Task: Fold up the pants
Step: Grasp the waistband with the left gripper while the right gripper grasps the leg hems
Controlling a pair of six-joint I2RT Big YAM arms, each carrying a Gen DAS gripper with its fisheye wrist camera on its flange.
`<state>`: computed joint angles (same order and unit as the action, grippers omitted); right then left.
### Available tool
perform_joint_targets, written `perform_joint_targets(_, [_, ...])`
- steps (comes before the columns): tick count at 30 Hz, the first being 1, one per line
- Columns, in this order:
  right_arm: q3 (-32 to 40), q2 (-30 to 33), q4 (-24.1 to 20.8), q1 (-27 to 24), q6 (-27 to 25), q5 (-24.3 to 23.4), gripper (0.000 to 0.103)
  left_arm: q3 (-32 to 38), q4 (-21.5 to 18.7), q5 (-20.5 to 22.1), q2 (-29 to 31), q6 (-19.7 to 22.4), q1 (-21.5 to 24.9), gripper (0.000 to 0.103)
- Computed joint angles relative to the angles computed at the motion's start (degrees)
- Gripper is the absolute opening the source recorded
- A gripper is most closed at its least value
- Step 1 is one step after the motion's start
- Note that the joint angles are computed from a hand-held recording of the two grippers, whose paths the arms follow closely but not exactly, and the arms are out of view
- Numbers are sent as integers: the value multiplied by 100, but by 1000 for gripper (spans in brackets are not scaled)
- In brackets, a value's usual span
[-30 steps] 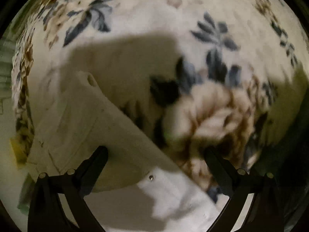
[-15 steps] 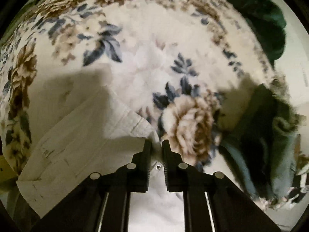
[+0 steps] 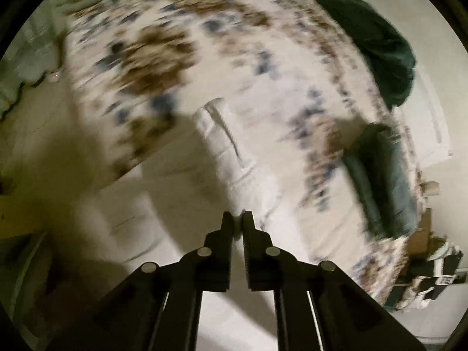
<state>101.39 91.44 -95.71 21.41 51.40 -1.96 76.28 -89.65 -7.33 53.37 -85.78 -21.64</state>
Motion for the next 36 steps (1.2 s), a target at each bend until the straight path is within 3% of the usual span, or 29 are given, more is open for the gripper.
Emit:
perform_joint_targets(4, [-1295, -588, 247, 23, -135, -287, 5, -973, -8, 65, -489, -741, -556, 5])
perform_joint_targets(7, [-2076, -924, 551, -52, -203, -564, 5, -1443, 280, 63, -835, -1322, -812, 6])
perform_joint_targets(9, [-2520, -1197, 823, -199, -186, -817, 20, -1556, 491, -108, -1017, -1611, -967, 9])
perform_joint_targets(12, [-3029, -1707, 1233, -490, -69, -926, 54, -1642, 820, -350, -1092, -1478, -988, 35])
perform_joint_targets(13, [-3179, -1876, 1378, -599, -39, -924, 57, -1688, 906, -319, -1110, -1394, -915, 46])
perform_joint_targets(14, [-3319, -2036, 1480, -724, -28, -912, 57, -1769, 1033, -238, -1116, -1302, -804, 48])
perform_joint_targets(20, [-3922, -2597, 1647, -1607, 229, -857, 57, -2124, 1174, 114, -895, -885, -339, 46])
perform_joint_targets(22, [-4054, -2623, 1709, -1893, 386, -1026, 57, -2077, 1080, -68, -802, -849, -434, 22])
perform_joint_targets(23, [-4191, -2691, 1847, -1985, 492, -1127, 57, -2048, 1017, -137, -779, -802, -476, 18])
perform_joint_targets(25, [-4350, -2777, 2126, -2053, 646, -1186, 54, -2016, 987, -268, -809, -800, -551, 10])
perform_joint_targets(26, [-4420, -2845, 2272, -2066, 674, -1163, 26, -2000, 920, -282, -845, -762, -560, 8])
perform_joint_targets(27, [-4410, -2851, 2270, -2034, 658, -1035, 11, -1966, 884, -315, -852, -761, -583, 7])
perform_joint_targets(28, [-4350, -2838, 2163, -1963, 634, -867, 5, -1938, 865, -305, -878, -708, -554, 7])
perform_joint_targets(32, [-4172, -3281, 1815, -1839, 398, -456, 4, -1774, 617, -224, -993, -421, -464, 7])
perform_joint_targets(36, [-4105, -3559, 1362, -1798, 450, -486, 4, -1870, 389, -58, -1180, -248, -198, 7])
